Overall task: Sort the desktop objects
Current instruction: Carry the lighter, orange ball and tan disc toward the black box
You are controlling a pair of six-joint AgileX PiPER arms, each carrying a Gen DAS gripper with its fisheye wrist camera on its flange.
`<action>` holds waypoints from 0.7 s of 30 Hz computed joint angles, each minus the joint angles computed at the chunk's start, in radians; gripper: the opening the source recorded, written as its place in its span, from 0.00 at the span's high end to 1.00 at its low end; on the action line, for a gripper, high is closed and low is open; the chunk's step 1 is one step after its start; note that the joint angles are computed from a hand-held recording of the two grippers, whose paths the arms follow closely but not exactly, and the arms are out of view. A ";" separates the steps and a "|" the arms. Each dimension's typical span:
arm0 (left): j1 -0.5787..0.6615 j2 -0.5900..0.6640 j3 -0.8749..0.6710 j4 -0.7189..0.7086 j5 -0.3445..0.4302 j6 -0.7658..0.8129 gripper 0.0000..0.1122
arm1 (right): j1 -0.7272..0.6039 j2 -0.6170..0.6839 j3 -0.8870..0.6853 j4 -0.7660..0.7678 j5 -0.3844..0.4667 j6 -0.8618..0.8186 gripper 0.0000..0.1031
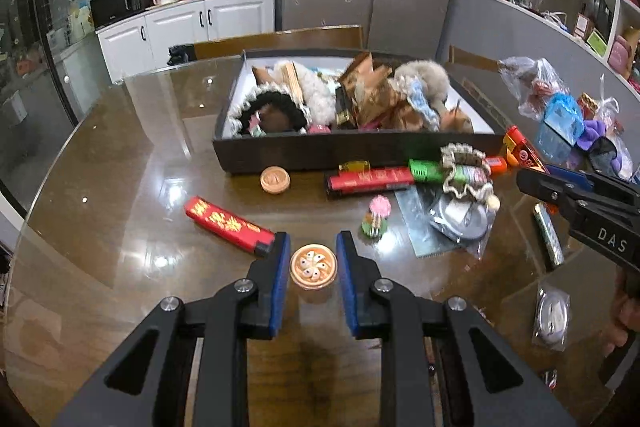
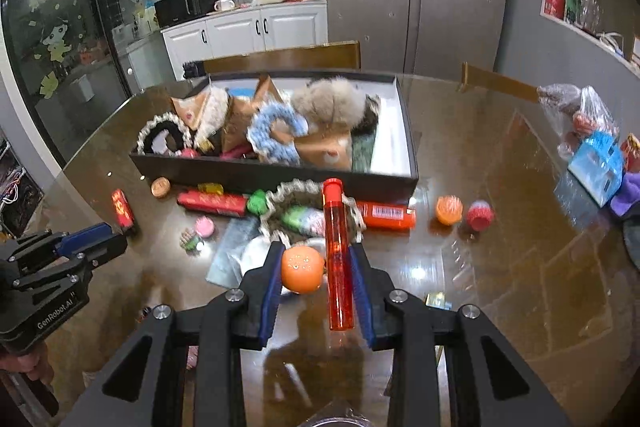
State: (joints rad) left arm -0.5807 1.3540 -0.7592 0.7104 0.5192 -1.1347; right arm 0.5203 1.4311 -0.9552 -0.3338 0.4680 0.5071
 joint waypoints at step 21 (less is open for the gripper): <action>0.076 0.041 -0.159 -0.036 0.059 0.097 0.79 | 0.044 0.042 -0.168 -0.061 0.065 0.043 0.69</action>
State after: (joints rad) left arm -0.5050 1.3952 -0.9186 0.6747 0.5785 -1.0379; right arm 0.5645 1.4729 -1.1237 -0.3946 0.5329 0.5502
